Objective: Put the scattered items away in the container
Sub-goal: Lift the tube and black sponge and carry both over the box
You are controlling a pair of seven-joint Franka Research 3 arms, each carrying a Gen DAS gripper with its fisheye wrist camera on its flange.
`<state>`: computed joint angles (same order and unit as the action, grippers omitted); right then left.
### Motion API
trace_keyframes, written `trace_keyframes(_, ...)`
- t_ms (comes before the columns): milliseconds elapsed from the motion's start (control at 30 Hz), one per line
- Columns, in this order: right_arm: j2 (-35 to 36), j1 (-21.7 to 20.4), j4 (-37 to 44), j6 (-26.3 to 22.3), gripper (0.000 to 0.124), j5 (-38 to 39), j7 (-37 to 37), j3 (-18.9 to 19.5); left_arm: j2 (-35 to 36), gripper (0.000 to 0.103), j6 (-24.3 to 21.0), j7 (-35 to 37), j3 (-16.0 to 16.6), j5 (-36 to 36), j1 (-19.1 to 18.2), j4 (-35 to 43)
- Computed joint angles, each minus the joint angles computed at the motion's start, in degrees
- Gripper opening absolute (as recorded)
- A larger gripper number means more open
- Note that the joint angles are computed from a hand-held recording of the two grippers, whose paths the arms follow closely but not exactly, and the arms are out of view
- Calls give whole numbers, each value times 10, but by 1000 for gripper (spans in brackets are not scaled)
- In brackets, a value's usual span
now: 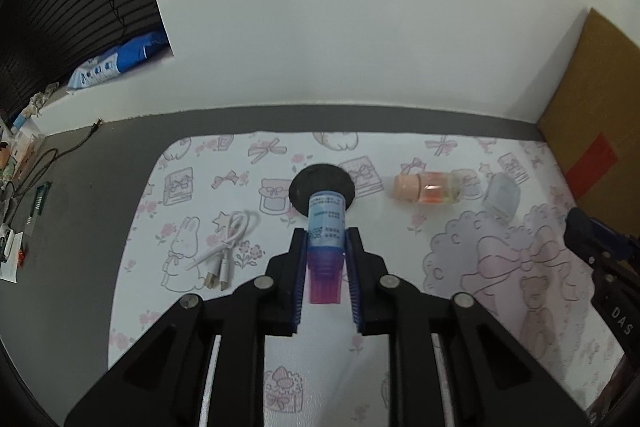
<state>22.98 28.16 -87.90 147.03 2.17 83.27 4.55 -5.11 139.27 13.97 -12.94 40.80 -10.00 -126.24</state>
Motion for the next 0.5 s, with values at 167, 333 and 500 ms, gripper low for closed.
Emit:
trace_keyframes(167,-33,0,5,-8,33,-7,6,-1,-33,19,-35,25,-9,-11,-7,20)
trace_keyframes(333,-70,-5,8,-16,33,-10,4,3,-64,19,-69,43,-19,-24,-11,41)
trace_keyframes(500,-101,-11,21,-23,33,-14,1,7,-97,19,-104,46,-34,-13,-12,62)
